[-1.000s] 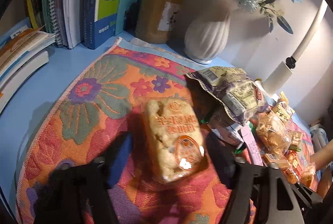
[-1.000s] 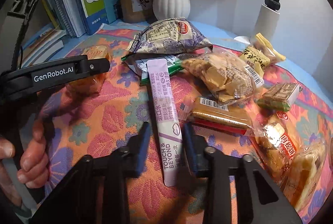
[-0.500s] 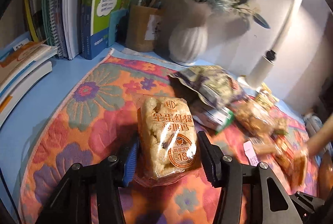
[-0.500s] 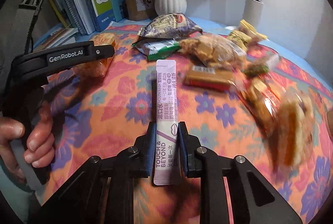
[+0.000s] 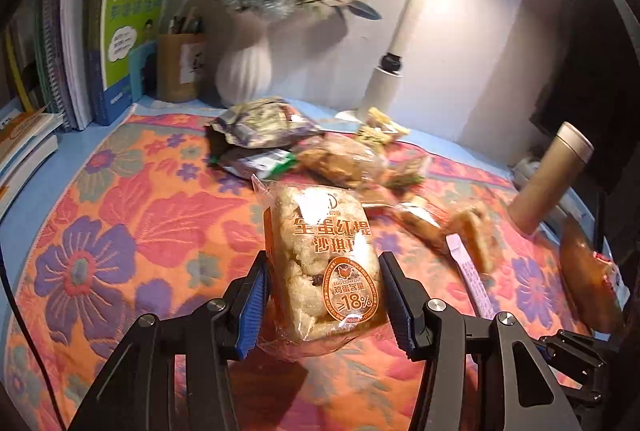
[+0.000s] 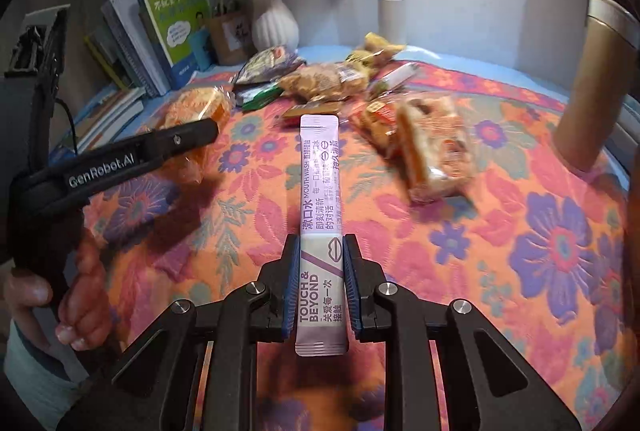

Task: Organize snacks
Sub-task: 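Carry the sachet and raisin bread bag to the glass plate and open both tools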

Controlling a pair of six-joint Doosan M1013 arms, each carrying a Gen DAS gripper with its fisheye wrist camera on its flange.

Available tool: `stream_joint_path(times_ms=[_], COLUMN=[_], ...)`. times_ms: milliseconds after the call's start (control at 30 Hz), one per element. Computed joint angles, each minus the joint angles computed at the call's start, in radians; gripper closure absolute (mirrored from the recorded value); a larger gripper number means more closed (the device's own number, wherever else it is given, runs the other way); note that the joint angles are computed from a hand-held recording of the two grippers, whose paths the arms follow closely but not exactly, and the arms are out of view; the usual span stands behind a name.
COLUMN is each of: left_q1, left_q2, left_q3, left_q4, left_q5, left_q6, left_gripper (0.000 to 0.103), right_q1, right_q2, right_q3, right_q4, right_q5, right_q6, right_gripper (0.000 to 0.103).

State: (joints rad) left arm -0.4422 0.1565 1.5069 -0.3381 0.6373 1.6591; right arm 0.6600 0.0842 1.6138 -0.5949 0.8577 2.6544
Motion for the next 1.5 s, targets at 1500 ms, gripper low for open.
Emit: stream_joint_path(times_ms=[1500], left_q1=[-0.396], left_q2=[0.177], left_q3=[-0.345], left_q4=[-0.238], left_q5=[0.181], left_q6=[0.319], left_gripper=[0.041], right_q1=[-0.156], right_q2=[-0.418], right_q3=[0.291], right_q4=[-0.297], right_q5=[0.349], right_q6=[0.581], right_gripper=[0.073])
